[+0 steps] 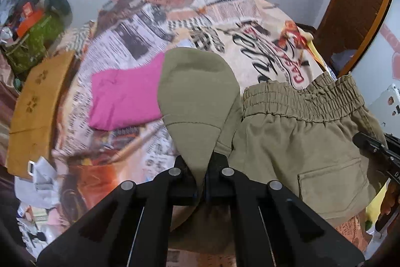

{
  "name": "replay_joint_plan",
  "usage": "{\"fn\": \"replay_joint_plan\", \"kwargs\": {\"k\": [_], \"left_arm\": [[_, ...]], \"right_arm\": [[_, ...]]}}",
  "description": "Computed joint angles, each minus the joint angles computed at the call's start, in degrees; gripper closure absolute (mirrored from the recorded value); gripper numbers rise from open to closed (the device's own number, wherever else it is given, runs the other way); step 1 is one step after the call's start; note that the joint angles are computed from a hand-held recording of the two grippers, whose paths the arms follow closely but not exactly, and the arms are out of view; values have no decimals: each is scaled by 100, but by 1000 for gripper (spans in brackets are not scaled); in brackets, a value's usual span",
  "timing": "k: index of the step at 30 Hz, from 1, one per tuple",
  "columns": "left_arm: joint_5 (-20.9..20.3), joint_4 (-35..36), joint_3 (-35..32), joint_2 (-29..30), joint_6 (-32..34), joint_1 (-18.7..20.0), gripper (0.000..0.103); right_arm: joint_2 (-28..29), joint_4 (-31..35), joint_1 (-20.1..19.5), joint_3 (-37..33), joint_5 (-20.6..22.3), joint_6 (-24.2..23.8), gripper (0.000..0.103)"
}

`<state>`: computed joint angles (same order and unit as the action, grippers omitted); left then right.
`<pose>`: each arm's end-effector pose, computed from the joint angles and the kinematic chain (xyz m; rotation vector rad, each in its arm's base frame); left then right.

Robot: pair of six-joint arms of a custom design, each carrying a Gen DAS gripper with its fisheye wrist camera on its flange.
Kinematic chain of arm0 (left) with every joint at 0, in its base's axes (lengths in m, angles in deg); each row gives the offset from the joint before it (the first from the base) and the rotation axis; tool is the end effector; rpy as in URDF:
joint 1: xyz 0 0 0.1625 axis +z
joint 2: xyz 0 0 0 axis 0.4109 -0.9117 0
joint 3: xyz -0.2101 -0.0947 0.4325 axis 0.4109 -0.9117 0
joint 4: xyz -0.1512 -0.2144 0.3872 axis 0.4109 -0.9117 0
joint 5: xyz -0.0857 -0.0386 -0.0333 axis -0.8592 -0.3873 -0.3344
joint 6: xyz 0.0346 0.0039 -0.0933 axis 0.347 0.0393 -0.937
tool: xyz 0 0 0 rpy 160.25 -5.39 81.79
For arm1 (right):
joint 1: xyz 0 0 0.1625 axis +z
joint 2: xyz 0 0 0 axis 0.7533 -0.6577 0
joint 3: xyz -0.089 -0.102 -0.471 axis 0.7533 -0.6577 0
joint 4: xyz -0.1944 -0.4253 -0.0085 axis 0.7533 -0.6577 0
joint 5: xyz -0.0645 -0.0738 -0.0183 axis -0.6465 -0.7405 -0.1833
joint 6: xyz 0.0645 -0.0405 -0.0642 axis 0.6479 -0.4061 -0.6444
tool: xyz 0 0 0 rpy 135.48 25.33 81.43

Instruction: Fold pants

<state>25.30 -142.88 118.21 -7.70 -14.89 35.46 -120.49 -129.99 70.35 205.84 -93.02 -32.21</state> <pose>-0.1274 -0.5856 0.2140 0.9758 2.4083 -0.3717 0.2941 -0.3945 0.0672 0.1110 -2.4342 1.0254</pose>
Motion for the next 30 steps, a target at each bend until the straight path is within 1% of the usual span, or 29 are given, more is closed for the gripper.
{"fn": "replay_joint_plan", "kwargs": {"k": [6, 9, 15, 23, 27, 30], "left_arm": [[89, -304, -156, -148, 280, -22, 99], [97, -411, -295, -173, 355, 27, 99], [139, -543, -632, -104, 512, 200, 99], [340, -895, -1108, 255, 830, 473, 99], [421, -1034, -1418, 535, 937, 644, 99], [523, -1283, -1700, 837, 1153, 796, 99]], "right_arm": [[65, 141, 152, -516, -69, -426, 94], [157, 95, 166, -761, -56, -673, 94], [358, 137, 110, -1310, 115, -1117, 94], [674, 431, -109, -2029, 454, -1504, 95], [860, 603, -239, -2344, 604, -1585, 95], [1006, 730, -376, -2606, 762, -1600, 95]]}}
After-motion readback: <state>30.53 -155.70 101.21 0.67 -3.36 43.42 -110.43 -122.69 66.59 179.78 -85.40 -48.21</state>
